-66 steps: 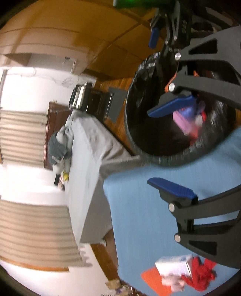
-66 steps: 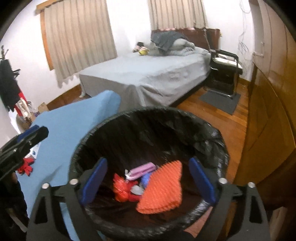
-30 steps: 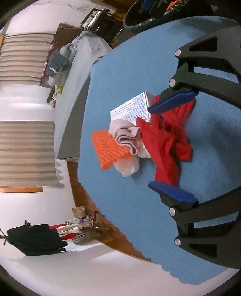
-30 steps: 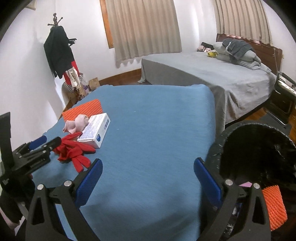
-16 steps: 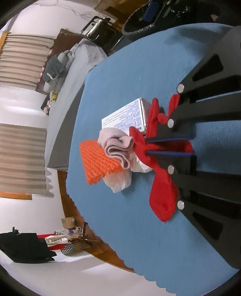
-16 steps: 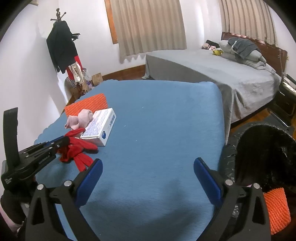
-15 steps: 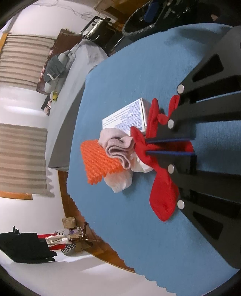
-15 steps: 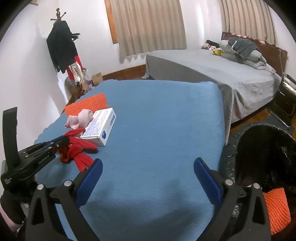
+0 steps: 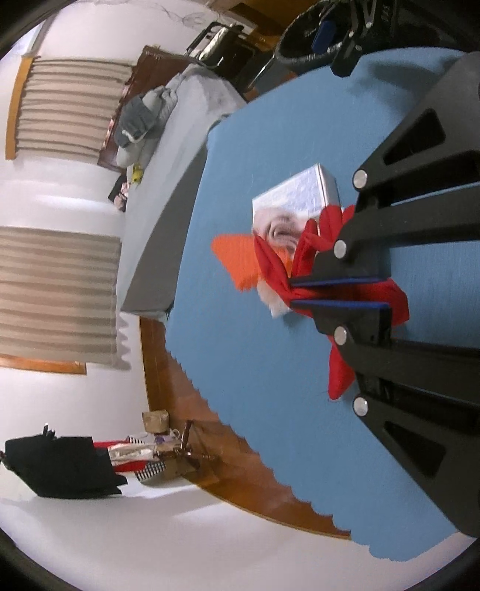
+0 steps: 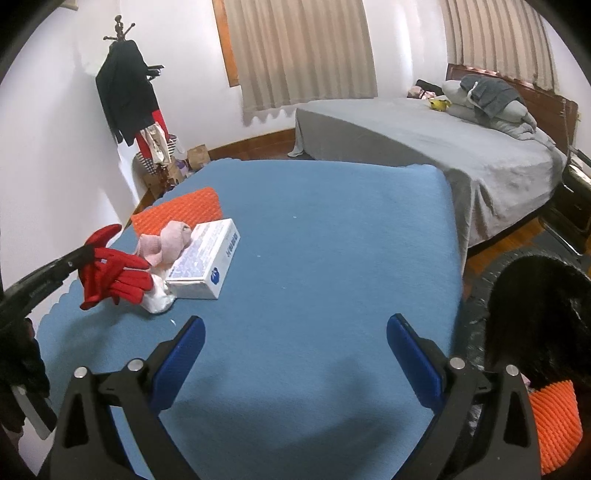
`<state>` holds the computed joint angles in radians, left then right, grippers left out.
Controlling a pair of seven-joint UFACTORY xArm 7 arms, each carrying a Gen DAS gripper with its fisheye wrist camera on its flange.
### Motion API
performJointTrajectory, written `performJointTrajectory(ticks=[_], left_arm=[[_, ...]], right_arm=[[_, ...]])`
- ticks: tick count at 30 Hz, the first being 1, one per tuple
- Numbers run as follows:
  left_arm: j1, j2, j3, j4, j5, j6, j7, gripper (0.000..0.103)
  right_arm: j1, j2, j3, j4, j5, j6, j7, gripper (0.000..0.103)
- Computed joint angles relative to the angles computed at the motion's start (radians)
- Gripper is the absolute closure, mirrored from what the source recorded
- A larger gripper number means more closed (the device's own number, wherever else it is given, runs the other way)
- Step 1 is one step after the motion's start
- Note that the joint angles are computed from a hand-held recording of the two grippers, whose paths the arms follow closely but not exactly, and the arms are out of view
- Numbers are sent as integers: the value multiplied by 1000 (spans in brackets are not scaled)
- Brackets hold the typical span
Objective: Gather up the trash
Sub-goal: 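Reach the left tool to the red gloves and close on them, then grasp the white tissue box with the right tool while the left tool holds the red gloves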
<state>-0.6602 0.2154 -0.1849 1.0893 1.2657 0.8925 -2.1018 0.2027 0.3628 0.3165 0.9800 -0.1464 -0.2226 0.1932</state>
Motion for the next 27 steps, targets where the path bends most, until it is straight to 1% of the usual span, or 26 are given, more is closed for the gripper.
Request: performJointTrajectory(ticks=[2,8,10,13,15,18,23,27], left_arm=[[5,-4,3,-10,-12,6,-4,97],[23,12,10,-23,-56,6,22,97],[31,13,16,-36,-70,-12,26,97],[44,10,24,-57,-74,-57,10,97],[51,7,27,-66,-71,-80,9,93],[57,6,31,-74,-64,-96,5,93],[63,7,33,-75,-56,-100,-4,93],[60,15,31,-65,-60,-95,0,93]], right_arm=[[35,21,-20,33,8,10,-6,6],[92,99,-32,139,34,49,-26,6],[102,124,-27,170,46,63,-30,6],[133,160,-38,223,62,87,-40,6],[141,179,-35,249,72,99,-47,6],[155,211,-32,295,83,118,-61,6],[163,254,-13,361,100,150,-87,6],[191,282,-26,403,112,179,-104,6]])
